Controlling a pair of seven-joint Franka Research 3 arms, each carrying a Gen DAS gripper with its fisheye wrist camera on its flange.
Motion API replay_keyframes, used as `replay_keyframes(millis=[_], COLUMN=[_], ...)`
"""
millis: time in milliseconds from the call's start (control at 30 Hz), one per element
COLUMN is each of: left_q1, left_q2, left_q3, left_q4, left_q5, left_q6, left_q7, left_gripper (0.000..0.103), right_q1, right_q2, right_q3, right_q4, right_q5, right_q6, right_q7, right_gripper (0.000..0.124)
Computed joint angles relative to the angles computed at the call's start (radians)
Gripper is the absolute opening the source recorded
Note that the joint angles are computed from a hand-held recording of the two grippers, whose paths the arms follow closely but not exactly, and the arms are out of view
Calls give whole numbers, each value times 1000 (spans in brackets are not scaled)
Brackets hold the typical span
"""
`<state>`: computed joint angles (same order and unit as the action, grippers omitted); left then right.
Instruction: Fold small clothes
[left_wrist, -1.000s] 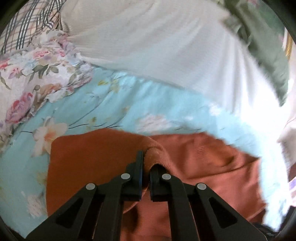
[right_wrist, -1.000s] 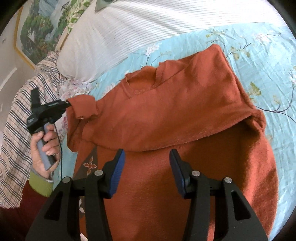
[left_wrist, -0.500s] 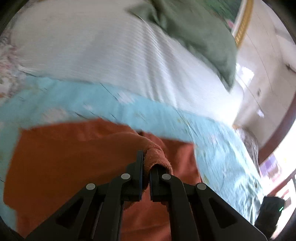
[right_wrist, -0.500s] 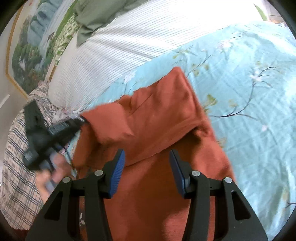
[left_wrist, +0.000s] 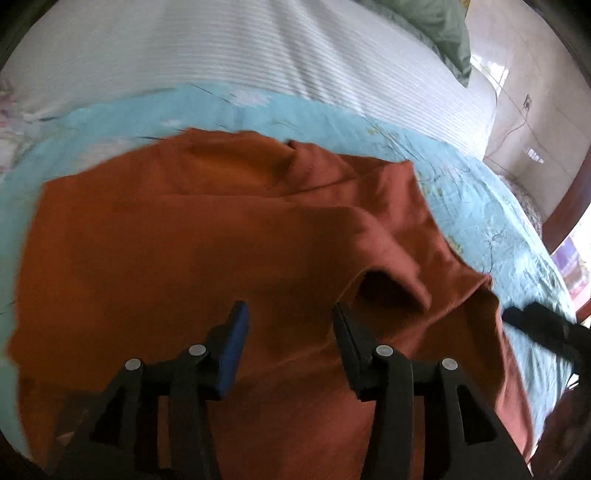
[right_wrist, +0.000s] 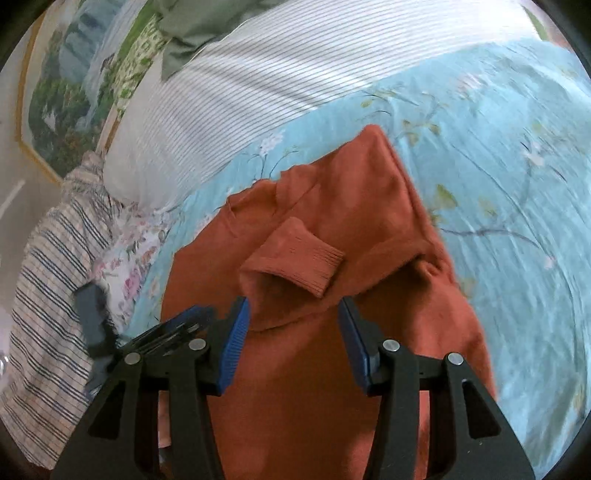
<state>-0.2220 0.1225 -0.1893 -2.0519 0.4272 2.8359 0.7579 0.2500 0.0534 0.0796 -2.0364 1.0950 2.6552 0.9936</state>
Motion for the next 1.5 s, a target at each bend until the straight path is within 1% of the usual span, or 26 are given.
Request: replay_keyframes(millis=[67, 100, 200, 267, 333, 433, 500, 533, 567, 700, 767, 800, 833, 900, 933, 1000, 1033, 1067, 1133, 1233, 1267, 1333, 1367, 1433, 1467, 1500], left_q1=[-4, 8, 73, 119, 156, 191, 207, 213, 213, 227, 232, 235, 237, 239, 240, 240, 240, 241, 242, 242, 241, 239, 238, 238, 239, 240], left_q2=[-98, -135, -261, -327, -362, -361, -338, -321, -313, -293, -281, -275, -268, -262, -265, -267, -268, -269, -271, -269, -269, -269, -271, -273, -274, -274], left_q3=[32, 32, 16, 7, 11, 21, 14, 3, 6, 10, 15, 19, 22, 26, 26, 25, 25, 27, 30, 24, 22, 21, 23, 26, 27, 28], left_q4=[-95, -128, -236, -298, -342, -369, -360, -346, -342, -324, -312, -308, -304, -303, -307, -310, -312, -315, -319, -316, -314, -314, -316, -320, -322, -324], left_q5=[137, 188, 321, 349, 342, 297, 291, 298, 288, 315, 323, 325, 328, 339, 350, 369, 375, 376, 377, 391, 397, 407, 409, 409, 408, 407], left_q6=[-18, -34, -108, -162, -171, -176, -192, -228, -237, -219, -212, -206, -206, -198, -194, -196, -193, -188, -180, -193, -200, -205, -202, -192, -188, -185], left_q7=[-116, -164, -304, -350, -364, -357, -354, -368, -370, -425, -458, -473, -487, -507, -520, -535, -540, -545, -550, -565, -570, -579, -582, -584, -584, -583], left_gripper=[49, 49, 49, 49, 49, 48, 48, 51, 51, 51, 51, 51, 51, 51, 52, 52, 52, 52, 53, 53, 53, 53, 54, 54, 54, 54], right_q1=[-3, -9, -40, -38, -25, -32, -23, -18, -21, -35, -34, -35, -38, -53, -57, -61, -59, -31, -1, -3, -3, -30, -29, -27, 11, 35], right_q2=[34, 51, 103, 133, 174, 243, 283, 303, 322, 365, 370, 372, 369, 356, 338, 286, 266, 249, 235, 233, 241, 251, 252, 233, 214, 207], right_q3=[-2, -2, 12, 22, 34, 60, 69, 72, 81, 111, 115, 117, 122, 141, 152, 178, 181, 149, 89, 68, 53, 72, 70, 80, 48, 19], right_q4=[41, 61, 120, 148, 185, 252, 290, 309, 327, 366, 370, 373, 374, 370, 358, 321, 302, 279, 236, 195, 194, 193, 194, 174, 149, 138], right_q5=[-24, -24, 97, 98, 76, 115, 100, 90, 94, 114, 109, 101, 99, 126, 153, 253, 259, 210, 30, -77, -127, -105, -129, -144, -231, -323], right_q6=[-34, -63, -188, -211, -188, -195, -156, -127, -107, -32, 21, 38, 62, 106, 146, 258, 295, 305, 260, 216, 174, 157, 158, 218, 278, 287], right_q7=[37, 49, 26, 41, 82, 113, 158, 185, 193, 216, 234, 240, 228, 163, 107, -73, -104, -64, 114, 228, 292, 284, 287, 269, 304, 365], right_gripper=[51, 51, 51, 52, 64, 66, 66, 66, 66, 66, 62, 54, 35, 12, 11, 10, 10, 10, 10, 11, 12, 12, 12, 9, 9, 9])
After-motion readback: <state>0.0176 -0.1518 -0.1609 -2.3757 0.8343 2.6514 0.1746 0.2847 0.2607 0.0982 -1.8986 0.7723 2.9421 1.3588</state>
